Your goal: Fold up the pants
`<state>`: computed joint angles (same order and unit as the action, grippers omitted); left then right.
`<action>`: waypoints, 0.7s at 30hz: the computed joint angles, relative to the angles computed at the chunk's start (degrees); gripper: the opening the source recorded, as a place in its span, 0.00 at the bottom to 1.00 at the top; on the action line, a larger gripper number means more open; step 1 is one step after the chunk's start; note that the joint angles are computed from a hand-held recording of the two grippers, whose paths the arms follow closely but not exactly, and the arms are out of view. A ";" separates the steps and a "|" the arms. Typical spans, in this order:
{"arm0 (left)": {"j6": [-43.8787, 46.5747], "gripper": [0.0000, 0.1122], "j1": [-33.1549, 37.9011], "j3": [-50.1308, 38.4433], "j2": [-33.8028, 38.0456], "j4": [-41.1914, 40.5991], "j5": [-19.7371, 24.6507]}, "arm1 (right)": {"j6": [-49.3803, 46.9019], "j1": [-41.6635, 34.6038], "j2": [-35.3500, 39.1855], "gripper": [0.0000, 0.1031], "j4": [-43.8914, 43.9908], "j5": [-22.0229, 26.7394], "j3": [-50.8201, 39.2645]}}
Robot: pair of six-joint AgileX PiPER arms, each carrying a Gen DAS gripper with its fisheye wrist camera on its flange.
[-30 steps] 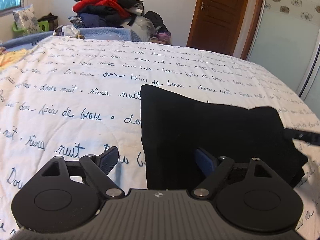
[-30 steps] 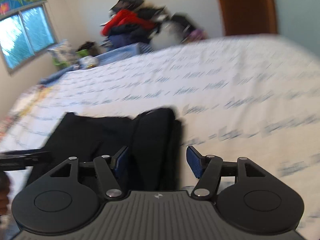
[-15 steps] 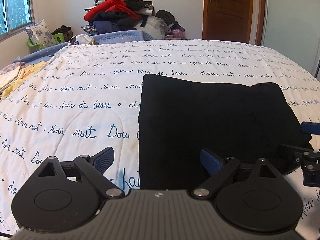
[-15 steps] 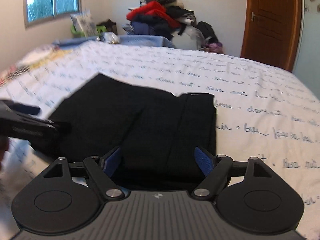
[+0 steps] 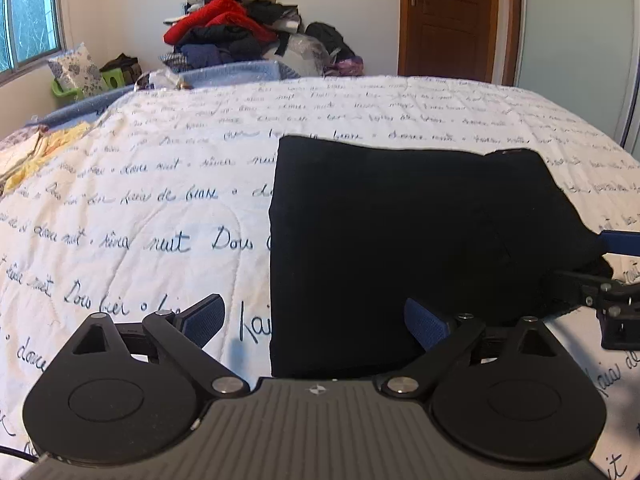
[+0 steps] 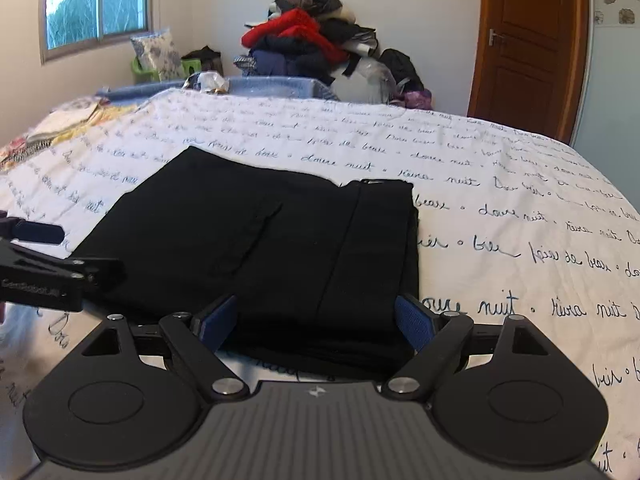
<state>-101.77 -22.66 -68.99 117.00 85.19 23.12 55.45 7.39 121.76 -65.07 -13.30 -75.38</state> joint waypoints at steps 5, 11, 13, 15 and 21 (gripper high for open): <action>-6.03 0.86 -0.52 3.81 -3.35 3.54 -0.22 | 0.37 0.26 -1.55 0.85 1.57 1.09 2.38; -4.93 0.86 -1.47 5.84 -4.64 -0.49 -1.15 | 6.92 -0.10 -5.57 0.90 0.35 -1.15 7.21; -3.95 0.86 -1.84 6.30 -4.73 -1.92 -1.31 | 5.96 -0.16 -6.75 0.90 1.37 -2.82 9.05; -4.62 0.86 -2.23 7.14 -4.90 -1.91 -1.29 | 4.36 0.29 -7.75 0.90 3.21 -3.44 10.59; -7.49 0.86 -3.37 9.00 -5.08 -1.03 -0.18 | 0.96 1.57 -9.38 0.90 8.14 -5.35 13.96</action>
